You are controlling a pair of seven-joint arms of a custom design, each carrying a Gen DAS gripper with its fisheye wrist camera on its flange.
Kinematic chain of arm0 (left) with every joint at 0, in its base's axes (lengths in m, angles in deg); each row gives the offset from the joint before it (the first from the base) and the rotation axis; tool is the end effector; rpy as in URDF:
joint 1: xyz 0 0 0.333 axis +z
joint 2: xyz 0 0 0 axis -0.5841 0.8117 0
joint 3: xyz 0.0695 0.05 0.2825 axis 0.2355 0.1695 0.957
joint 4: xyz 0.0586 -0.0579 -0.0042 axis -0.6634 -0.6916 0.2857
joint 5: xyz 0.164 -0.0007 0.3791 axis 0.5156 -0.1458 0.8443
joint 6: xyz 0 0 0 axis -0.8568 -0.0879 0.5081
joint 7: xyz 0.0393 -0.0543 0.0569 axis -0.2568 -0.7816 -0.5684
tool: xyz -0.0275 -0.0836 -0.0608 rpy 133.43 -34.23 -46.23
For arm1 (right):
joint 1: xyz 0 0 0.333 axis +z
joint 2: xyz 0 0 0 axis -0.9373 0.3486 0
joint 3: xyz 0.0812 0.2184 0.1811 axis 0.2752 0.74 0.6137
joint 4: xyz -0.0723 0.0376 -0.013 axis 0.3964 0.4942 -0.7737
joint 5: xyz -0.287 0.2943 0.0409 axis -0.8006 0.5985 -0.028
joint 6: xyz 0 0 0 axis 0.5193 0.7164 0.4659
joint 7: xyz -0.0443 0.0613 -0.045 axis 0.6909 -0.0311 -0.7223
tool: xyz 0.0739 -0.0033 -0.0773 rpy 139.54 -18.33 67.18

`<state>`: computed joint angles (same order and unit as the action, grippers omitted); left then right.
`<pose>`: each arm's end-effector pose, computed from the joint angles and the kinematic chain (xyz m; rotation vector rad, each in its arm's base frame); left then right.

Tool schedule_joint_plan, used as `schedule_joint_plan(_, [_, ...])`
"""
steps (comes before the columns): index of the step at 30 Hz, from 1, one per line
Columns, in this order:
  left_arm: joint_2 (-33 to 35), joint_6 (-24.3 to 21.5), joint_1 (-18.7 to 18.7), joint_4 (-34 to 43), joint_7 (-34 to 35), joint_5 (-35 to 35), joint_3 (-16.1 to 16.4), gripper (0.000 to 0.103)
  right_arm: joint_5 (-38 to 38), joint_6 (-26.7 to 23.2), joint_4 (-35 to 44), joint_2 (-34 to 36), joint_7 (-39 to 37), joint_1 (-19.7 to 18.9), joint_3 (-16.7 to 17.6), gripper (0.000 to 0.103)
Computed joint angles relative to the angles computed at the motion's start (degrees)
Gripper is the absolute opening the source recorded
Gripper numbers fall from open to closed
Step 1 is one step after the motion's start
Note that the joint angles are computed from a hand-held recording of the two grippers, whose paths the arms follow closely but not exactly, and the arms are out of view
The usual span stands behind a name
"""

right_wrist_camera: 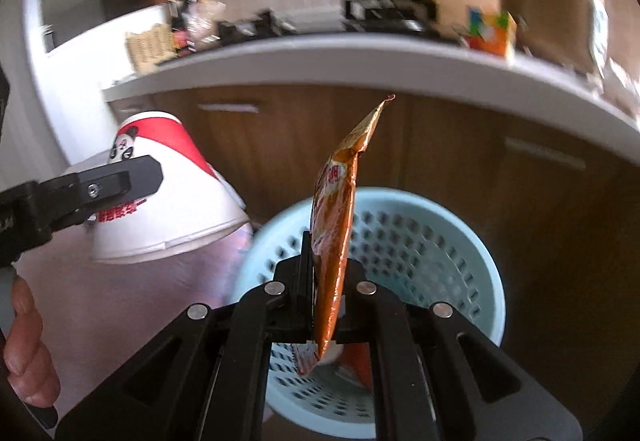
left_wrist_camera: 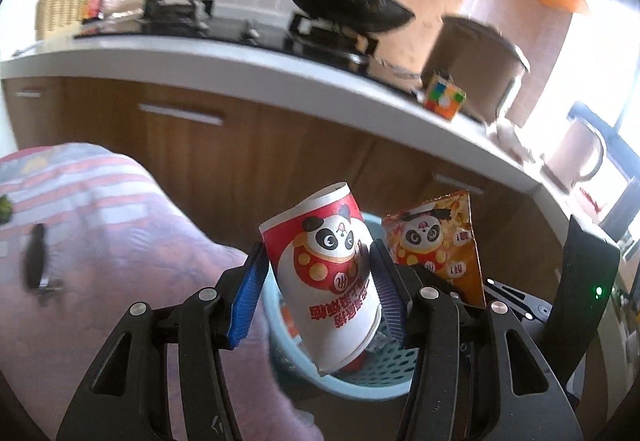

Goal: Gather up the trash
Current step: 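Carry the panda cup and snack bag over the blue basket and open both tools, then move both open tools back over the table toward the vegetables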

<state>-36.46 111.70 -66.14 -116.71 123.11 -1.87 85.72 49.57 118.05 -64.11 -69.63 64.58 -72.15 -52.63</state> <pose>0.4696 -0.1617 0.4718 -1.6800 2.0097 -1.2189 0.4485 0.2407 0.4459 -1.7228 1.6050 -0.6213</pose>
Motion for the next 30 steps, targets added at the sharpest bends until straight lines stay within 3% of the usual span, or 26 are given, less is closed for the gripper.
schedule_joint_plan(3, [3.4,-2.9,-1.6,3.0,1.9,-4.2,1.0,0.05,4.6,-1.6,-0.7,1.6,-3.9,4.2,-5.1,0.004])
schedule_joint_plan(4, [4.7,-4.6,-2.4,4.4,3.6,-7.6,1.8,0.05,4.7,-2.1,-0.8,1.7,-3.9,4.1,-5.3,0.004])
schedule_joint_plan(10, [9.6,-5.1,3.8,6.7,-2.5,-1.7,-5.4,0.052,7.8,-4.3,-1.6,2.8,-6.6,7.2,-9.2,0.005])
schedule_joint_plan(13, [9.5,-4.9,5.9,6.1,-2.2,-2.5,-7.6,0.066,9.5,-5.3,-1.6,2.8,-7.7,8.4,-10.5,0.01])
schedule_joint_plan(19, [6.7,-4.4,8.3,4.2,-1.1,-3.2,-9.4,0.071,7.5,-5.0,-1.9,1.7,-5.0,7.1,-9.4,0.03])
schedule_joint_plan(22, [4.2,-3.4,7.9,2.2,-0.7,-3.4,-8.4,0.071,5.4,-4.7,-2.2,0.5,-2.8,5.6,-7.5,0.047])
schedule_joint_plan(30, [-2.7,0.1,5.1,-3.1,-3.3,0.4,-3.9,0.071,3.7,-2.8,-1.8,-3.0,-0.6,3.9,-3.5,0.048])
